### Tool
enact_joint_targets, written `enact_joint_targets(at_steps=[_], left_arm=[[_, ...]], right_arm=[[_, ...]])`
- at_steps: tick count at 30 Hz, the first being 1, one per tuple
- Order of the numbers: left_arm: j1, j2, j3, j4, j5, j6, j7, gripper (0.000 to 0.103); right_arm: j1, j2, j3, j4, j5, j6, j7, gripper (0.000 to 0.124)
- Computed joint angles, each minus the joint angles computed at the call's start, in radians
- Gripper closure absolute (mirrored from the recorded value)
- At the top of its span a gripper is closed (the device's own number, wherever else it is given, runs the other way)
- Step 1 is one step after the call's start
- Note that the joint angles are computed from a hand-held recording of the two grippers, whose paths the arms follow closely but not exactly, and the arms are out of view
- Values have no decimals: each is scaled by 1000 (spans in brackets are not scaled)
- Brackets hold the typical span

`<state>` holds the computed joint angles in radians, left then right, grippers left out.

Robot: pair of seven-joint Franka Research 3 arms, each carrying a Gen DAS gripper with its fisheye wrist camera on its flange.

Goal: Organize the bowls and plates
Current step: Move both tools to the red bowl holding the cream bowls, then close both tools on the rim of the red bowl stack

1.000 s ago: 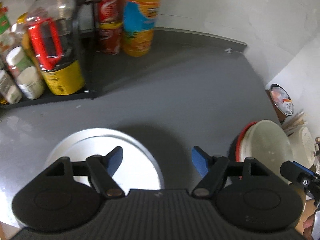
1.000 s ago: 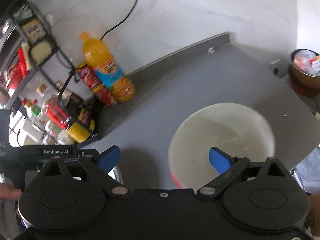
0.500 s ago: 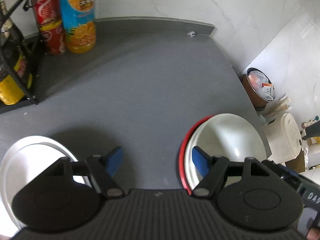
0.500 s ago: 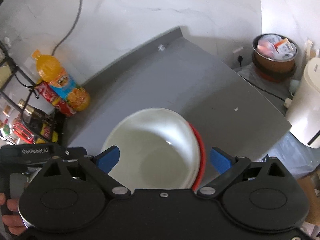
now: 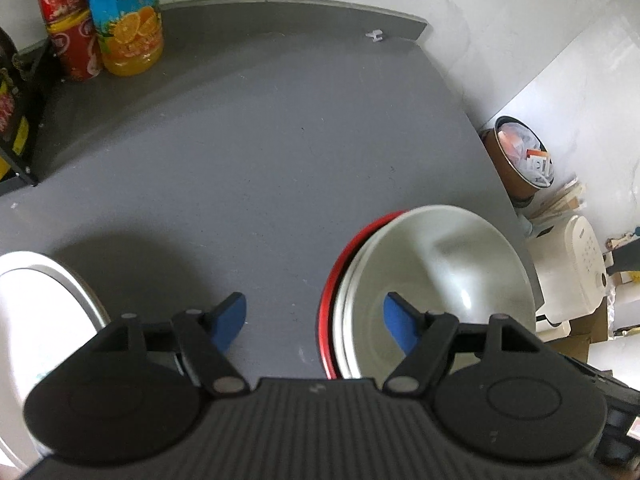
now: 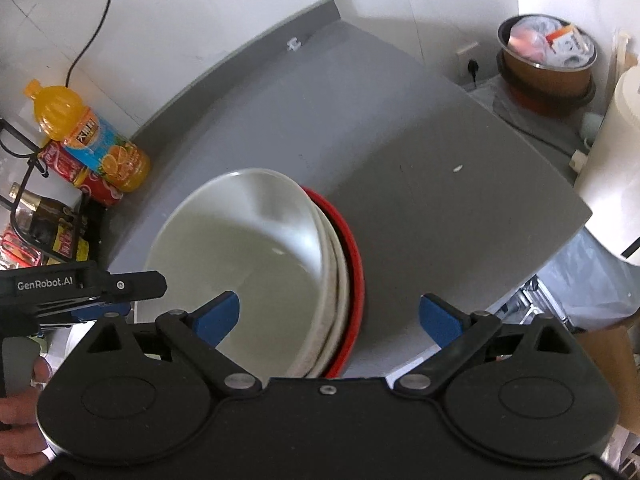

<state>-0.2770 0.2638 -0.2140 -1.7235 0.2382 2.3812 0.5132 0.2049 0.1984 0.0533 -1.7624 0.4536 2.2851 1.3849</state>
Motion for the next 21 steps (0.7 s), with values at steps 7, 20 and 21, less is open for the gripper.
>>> enact_joint_targets(at_steps=[7,20,21], left_arm=[[-19,63,0,50,5,-25,-33,33],[-2,84,-11,39,-88,-4,-40,76],[0,79,-12,32,-91,3,-37,76]], right_arm=[[-18,57,2,50,34,-69,-23,58],[-39,98,5,97,73,-141,-65,91],[-37,94,4,91,70,-136,-68,92]])
